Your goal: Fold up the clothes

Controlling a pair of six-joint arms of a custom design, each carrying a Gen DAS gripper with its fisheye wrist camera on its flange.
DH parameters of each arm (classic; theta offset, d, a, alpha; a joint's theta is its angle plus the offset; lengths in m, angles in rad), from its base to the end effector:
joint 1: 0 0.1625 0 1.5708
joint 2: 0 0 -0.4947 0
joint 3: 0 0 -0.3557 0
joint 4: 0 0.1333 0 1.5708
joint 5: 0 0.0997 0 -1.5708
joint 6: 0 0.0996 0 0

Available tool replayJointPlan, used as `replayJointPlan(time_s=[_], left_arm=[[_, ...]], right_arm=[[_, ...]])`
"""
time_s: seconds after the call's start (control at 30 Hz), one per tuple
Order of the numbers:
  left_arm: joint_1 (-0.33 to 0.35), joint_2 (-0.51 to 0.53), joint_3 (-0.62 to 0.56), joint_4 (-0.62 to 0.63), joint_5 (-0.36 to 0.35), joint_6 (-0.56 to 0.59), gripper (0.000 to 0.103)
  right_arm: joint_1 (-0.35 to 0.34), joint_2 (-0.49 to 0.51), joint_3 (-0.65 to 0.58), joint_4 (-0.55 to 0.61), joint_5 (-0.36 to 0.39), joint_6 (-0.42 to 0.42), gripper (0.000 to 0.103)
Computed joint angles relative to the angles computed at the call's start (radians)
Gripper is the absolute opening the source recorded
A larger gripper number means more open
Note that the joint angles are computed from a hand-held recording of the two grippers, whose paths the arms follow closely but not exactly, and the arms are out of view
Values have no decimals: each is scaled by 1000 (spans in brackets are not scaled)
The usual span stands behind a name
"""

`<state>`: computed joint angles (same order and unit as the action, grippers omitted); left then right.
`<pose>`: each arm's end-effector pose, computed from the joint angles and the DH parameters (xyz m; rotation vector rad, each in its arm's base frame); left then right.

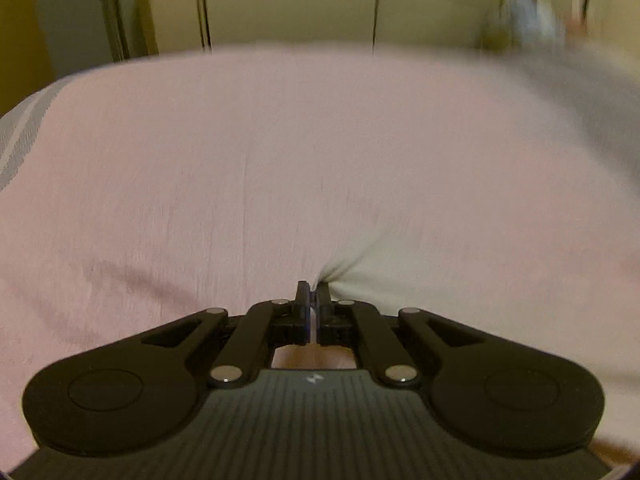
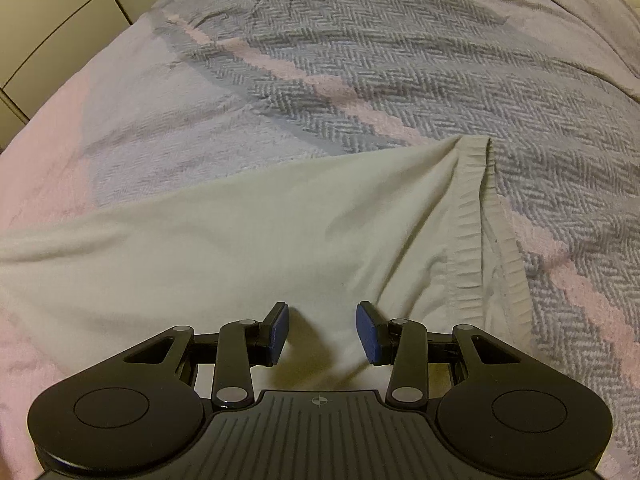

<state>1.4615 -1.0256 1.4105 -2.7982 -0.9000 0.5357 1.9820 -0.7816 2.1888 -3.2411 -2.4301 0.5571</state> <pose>0.1165 -0.7279 0.4744 0.3723 2.2009 -0.8031 0.2618 -0.4556 0.1232 -0.3174 -2.3637 0.7865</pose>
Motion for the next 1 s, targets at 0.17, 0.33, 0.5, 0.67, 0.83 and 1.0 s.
replayJointPlan(time_s=[0.17,0.33,0.5,0.67,0.83,1.0], left_arm=[[-4,6,76,-120,167,-8,10],[-27,-72,169,-156,222,-225,10],[-125,-287,470,13,244,-353,10],[-305,-543,761,340,95,-646,10],[-499,-693,915,537,-54,-895,10],[-716,-718,1016,621,-138,-1135,10]], right_arm=[[16,-31,31,-31,6,3,41],[56,-124,126,32,-82,130,41],[117,-285,238,360,-134,482,41],[202,-428,351,494,-94,705,42],[298,-481,425,444,-89,754,42],[309,-519,446,356,-54,518,42]])
